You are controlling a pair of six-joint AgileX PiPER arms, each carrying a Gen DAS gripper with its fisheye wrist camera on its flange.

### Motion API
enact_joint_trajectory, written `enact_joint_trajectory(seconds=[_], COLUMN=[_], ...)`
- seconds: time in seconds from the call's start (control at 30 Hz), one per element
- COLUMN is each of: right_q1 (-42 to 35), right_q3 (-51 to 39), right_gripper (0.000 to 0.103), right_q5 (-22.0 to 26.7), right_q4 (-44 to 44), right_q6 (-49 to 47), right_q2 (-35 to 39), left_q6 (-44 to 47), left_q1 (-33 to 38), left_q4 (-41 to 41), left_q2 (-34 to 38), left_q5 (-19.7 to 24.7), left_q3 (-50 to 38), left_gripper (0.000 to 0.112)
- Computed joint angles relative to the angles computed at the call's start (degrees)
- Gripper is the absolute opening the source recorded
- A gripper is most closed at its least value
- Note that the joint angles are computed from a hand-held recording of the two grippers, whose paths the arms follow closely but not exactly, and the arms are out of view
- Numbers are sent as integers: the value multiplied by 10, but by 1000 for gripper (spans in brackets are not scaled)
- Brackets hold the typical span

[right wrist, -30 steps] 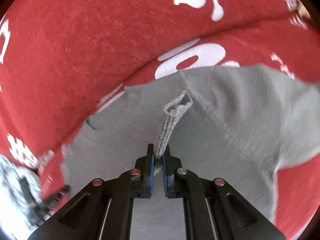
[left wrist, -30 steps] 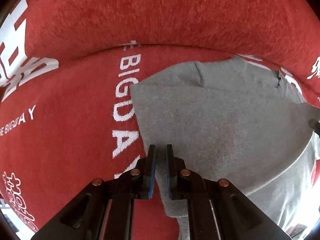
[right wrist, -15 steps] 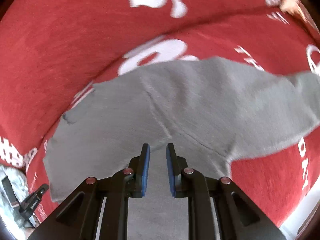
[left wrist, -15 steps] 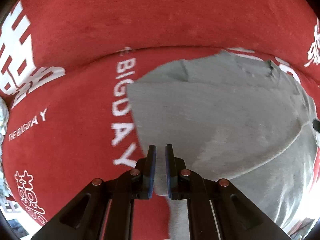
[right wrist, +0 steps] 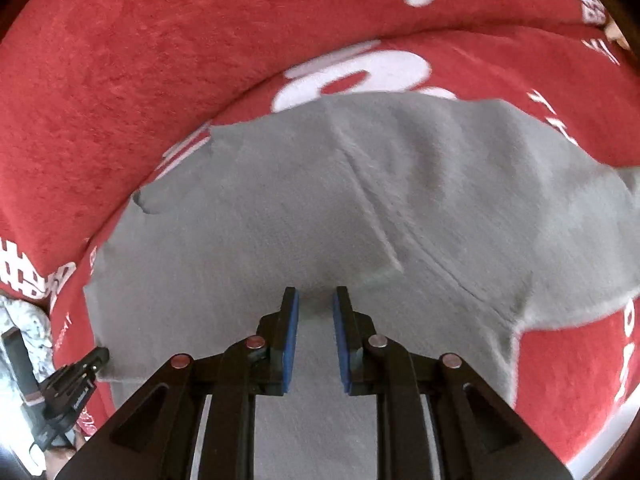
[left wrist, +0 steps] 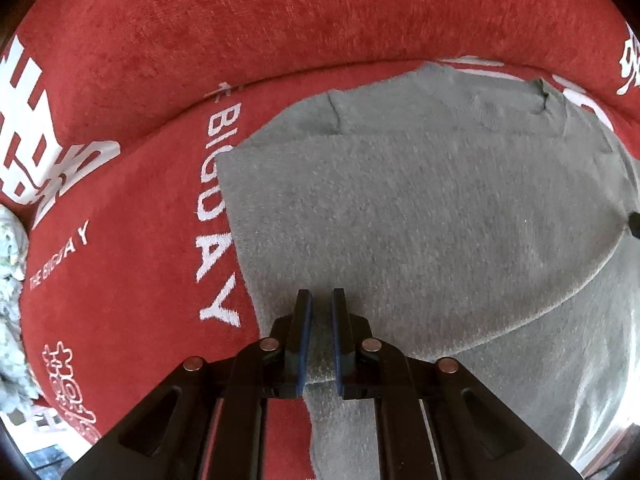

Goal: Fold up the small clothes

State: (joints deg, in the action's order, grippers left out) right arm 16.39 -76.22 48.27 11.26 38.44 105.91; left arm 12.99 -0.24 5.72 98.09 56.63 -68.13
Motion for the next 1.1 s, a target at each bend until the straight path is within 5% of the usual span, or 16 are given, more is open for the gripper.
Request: enact_joint_trajectory(seconds=[0.17, 0.7, 0.73, 0.77, 0.8, 1.1], right_q1=[-51, -220, -232, -242, -256, -371], right_q3=[116, 306, 313, 320, 329, 401], right_gripper=[40, 61, 61, 61, 61, 64], right_q5=[-36, -25, -23, -24, -25, -47], right_q4=[79, 170, 176, 181, 188, 273], right_q6=[-25, -108, -118, -124, -133, -240], right_q2=[-102, -269, -274, -278, -284, -333], left_q6=[-24, -133, -138, -142, -151, -208], left_q1=[-31, -256, -266, -275, -285, -375], left_q4=[-16, -64, -62, -59, -53, -21], left_q2=[-7, 9, 13, 18, 21, 29], left_q5=[49, 108, 109, 111, 115, 123], left_q3=[-20, -47, -49, -53, -56, -81], left_gripper=[11, 11, 24, 74, 99, 102])
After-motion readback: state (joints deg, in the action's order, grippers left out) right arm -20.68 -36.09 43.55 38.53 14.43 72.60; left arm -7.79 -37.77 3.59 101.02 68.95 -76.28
